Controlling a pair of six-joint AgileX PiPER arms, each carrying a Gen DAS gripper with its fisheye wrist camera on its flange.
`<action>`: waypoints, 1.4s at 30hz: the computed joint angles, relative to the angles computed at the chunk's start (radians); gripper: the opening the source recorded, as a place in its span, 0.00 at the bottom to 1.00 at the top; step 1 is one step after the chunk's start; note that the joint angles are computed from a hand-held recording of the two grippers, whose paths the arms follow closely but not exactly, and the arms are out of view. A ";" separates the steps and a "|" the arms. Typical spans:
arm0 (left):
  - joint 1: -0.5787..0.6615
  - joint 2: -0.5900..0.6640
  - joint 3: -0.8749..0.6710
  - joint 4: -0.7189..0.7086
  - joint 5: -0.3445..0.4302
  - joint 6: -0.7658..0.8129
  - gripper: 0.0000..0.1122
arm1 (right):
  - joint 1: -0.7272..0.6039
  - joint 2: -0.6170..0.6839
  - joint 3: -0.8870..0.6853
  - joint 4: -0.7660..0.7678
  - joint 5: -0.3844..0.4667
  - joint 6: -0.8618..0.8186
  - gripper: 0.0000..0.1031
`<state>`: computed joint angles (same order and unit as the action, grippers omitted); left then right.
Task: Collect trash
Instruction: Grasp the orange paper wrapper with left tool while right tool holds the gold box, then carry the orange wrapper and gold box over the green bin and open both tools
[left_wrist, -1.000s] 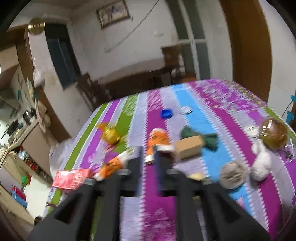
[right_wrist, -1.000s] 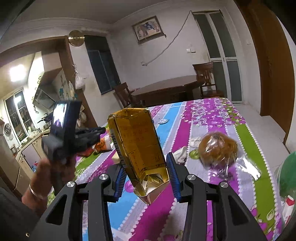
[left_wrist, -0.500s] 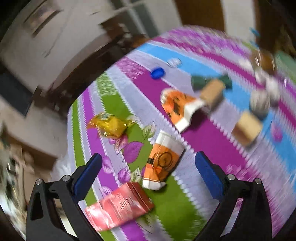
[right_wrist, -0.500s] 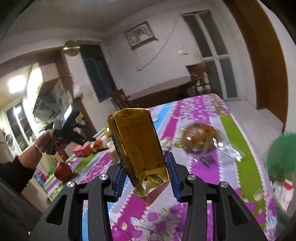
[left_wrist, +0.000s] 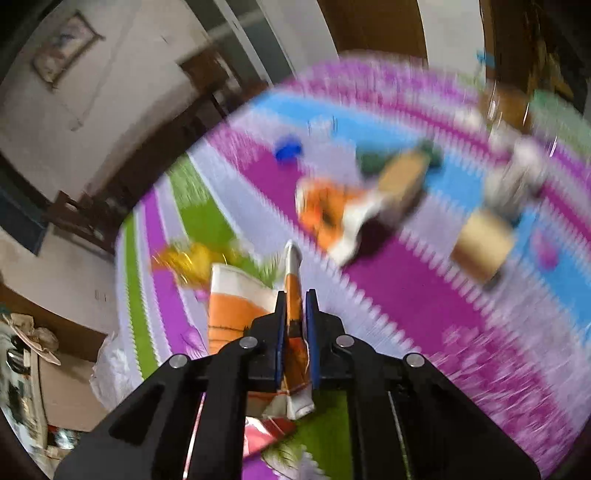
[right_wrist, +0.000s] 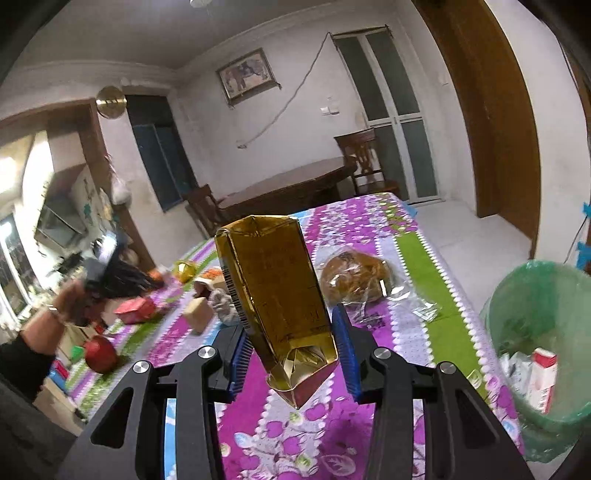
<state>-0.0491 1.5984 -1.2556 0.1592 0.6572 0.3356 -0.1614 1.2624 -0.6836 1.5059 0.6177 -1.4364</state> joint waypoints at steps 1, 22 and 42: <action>-0.015 -0.032 0.014 -0.010 -0.011 -0.012 0.08 | 0.022 0.001 -0.012 -0.019 -0.033 0.021 0.42; -0.602 -0.207 0.197 0.590 -0.100 -1.131 0.07 | 0.183 -0.061 0.036 -0.026 -0.269 0.054 0.41; -0.889 0.460 -0.621 0.601 0.217 -1.107 0.07 | -0.474 -0.024 -0.108 -0.413 0.009 0.254 0.41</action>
